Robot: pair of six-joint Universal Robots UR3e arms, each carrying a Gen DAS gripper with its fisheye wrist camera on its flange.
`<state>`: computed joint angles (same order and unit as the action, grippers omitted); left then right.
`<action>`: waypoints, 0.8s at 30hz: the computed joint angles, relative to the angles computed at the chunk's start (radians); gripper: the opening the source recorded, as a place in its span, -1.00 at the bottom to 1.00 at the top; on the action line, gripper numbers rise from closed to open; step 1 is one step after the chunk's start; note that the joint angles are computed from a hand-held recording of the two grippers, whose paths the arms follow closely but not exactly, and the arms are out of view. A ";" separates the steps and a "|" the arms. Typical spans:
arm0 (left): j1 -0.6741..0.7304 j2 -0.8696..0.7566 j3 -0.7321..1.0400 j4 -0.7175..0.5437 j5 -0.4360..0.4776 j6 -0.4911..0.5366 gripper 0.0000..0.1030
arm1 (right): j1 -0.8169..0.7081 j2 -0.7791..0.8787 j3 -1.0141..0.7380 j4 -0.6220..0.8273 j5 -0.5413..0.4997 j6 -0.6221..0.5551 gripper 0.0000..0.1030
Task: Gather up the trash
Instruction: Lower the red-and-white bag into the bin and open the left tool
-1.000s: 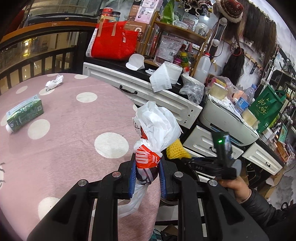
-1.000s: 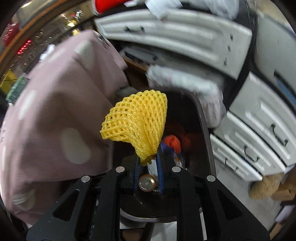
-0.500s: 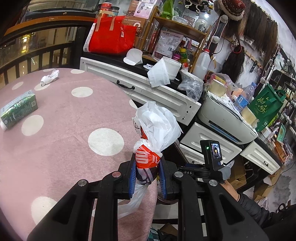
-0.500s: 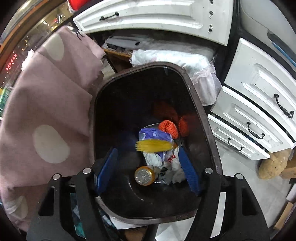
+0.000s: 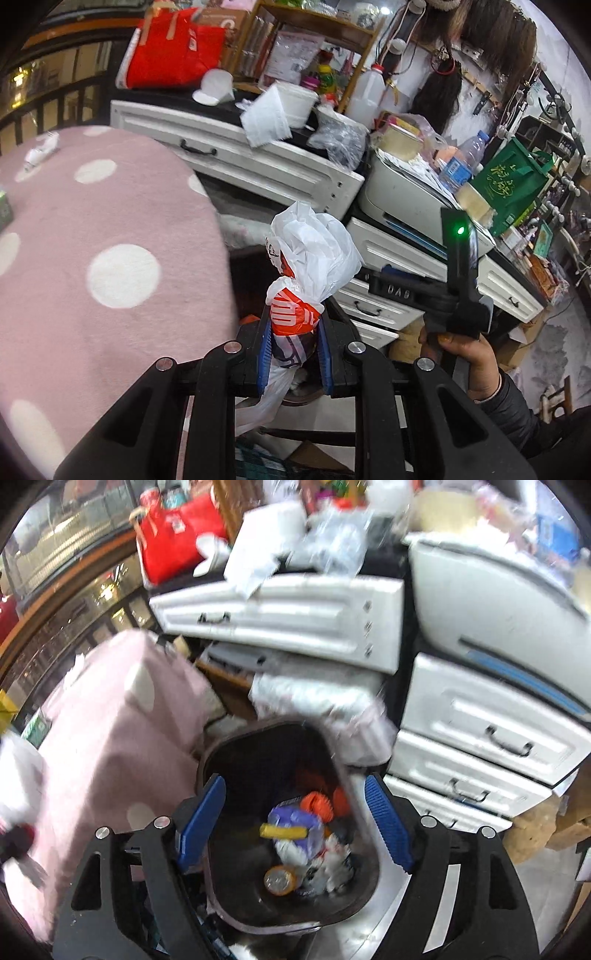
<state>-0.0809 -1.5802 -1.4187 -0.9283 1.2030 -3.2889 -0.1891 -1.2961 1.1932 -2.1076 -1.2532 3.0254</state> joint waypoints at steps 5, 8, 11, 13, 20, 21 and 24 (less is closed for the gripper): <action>-0.069 -0.112 0.079 -0.006 0.001 -0.005 -0.60 | -0.037 -0.042 0.025 -0.049 0.002 0.012 0.55; -0.117 -0.197 0.150 -0.022 0.017 -0.006 -0.60 | -0.064 -0.056 0.037 -0.060 0.017 0.027 0.55; -0.146 -0.262 0.207 -0.037 0.042 -0.006 -0.60 | -0.086 -0.065 0.045 -0.068 0.024 0.038 0.56; -0.162 -0.307 0.245 -0.053 0.062 -0.007 -0.60 | -0.101 -0.071 0.046 -0.068 0.031 0.044 0.55; -0.206 -0.440 0.361 -0.100 0.100 -0.015 -0.53 | -0.125 -0.074 0.064 -0.089 0.041 0.070 0.56; -0.210 -0.453 0.372 -0.106 0.103 -0.013 -0.47 | -0.125 -0.075 0.065 -0.089 0.044 0.070 0.56; -0.228 -0.475 0.387 -0.104 0.139 -0.011 0.27 | -0.122 -0.072 0.064 -0.088 0.045 0.066 0.57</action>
